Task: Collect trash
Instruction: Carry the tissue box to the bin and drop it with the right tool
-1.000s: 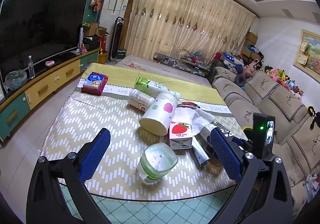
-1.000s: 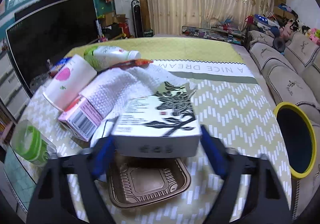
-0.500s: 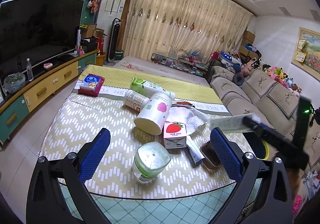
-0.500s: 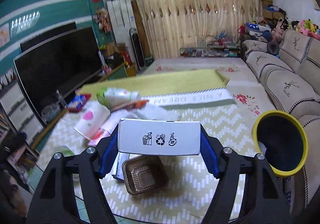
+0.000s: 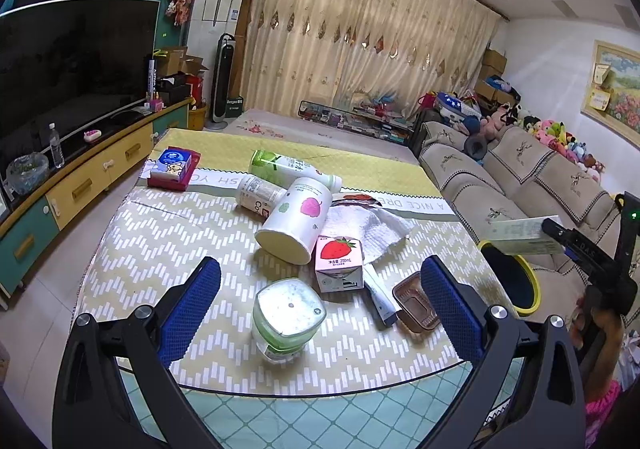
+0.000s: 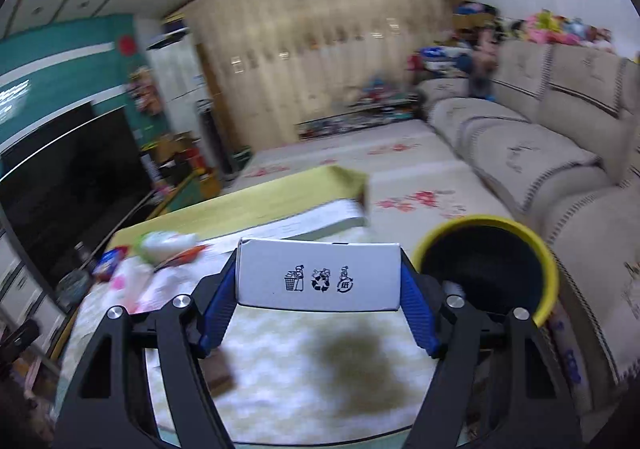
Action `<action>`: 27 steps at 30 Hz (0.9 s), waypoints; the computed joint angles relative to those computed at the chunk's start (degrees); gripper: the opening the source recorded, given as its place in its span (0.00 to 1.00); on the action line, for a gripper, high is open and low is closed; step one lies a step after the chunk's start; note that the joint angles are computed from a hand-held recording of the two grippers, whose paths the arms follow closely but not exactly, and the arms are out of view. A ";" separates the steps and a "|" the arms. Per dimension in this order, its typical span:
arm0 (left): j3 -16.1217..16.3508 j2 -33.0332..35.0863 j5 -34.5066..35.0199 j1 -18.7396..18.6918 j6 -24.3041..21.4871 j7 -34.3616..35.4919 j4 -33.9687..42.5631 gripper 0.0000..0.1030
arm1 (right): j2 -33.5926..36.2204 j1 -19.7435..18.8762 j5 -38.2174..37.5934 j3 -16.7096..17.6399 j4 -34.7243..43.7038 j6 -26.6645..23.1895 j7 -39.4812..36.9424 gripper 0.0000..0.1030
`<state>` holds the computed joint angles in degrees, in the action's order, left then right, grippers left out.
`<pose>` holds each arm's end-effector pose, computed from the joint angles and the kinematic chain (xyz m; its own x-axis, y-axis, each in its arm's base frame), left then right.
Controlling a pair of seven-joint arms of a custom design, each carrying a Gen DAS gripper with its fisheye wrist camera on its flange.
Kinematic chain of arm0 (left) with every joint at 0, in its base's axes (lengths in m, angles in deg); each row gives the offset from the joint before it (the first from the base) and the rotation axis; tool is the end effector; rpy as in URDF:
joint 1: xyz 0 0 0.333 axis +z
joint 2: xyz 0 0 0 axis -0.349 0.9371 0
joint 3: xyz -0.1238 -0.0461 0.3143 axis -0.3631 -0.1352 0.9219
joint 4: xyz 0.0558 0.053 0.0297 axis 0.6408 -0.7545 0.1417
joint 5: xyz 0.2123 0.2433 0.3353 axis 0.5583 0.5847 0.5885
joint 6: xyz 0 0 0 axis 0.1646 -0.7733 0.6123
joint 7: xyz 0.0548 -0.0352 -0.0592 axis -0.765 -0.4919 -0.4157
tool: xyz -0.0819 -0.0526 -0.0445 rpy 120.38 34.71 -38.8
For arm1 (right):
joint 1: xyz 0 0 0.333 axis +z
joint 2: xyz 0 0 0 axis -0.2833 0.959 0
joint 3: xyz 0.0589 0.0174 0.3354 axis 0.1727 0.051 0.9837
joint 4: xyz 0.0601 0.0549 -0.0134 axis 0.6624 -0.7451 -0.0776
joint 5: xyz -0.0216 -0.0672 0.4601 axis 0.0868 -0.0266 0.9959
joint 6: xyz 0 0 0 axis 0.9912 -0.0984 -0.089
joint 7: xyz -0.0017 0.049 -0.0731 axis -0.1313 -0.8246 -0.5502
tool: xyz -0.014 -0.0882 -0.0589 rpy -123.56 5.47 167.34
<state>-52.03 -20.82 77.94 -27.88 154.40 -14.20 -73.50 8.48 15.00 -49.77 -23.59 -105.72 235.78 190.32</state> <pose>0.3430 -0.2781 0.5169 0.4645 -0.8576 0.2208 -0.4003 -0.4257 -0.8115 0.6370 0.4290 0.5108 0.4123 -0.8774 -0.2451 -0.5507 -0.0258 -0.8343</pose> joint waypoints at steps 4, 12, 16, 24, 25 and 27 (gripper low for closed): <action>0.10 1.85 0.32 0.38 0.52 0.23 0.94 0.95 | 2.36 8.41 -7.39 -13.72 2.13 -2.73 12.35 0.67; 0.24 6.96 2.11 0.78 0.87 1.21 4.23 0.95 | 9.85 2.52 -11.36 -11.19 10.42 -11.47 16.32 0.67; 0.46 9.39 3.13 0.44 0.25 1.38 6.05 0.95 | 13.93 -0.63 -11.23 -8.25 15.24 -14.67 14.77 0.67; 1.82 13.13 5.01 -0.90 -0.63 1.70 8.62 0.95 | 16.73 -1.83 -10.61 -7.50 18.68 -16.86 13.71 0.68; 2.02 13.42 5.17 -1.07 -0.65 1.71 8.77 0.95 | 16.31 -1.44 -11.05 -7.94 18.07 -16.49 14.26 0.68; 2.35 13.87 5.51 -1.38 -0.66 1.64 9.01 0.95 | 15.55 -1.49 -11.27 -7.88 17.01 -15.75 14.48 0.68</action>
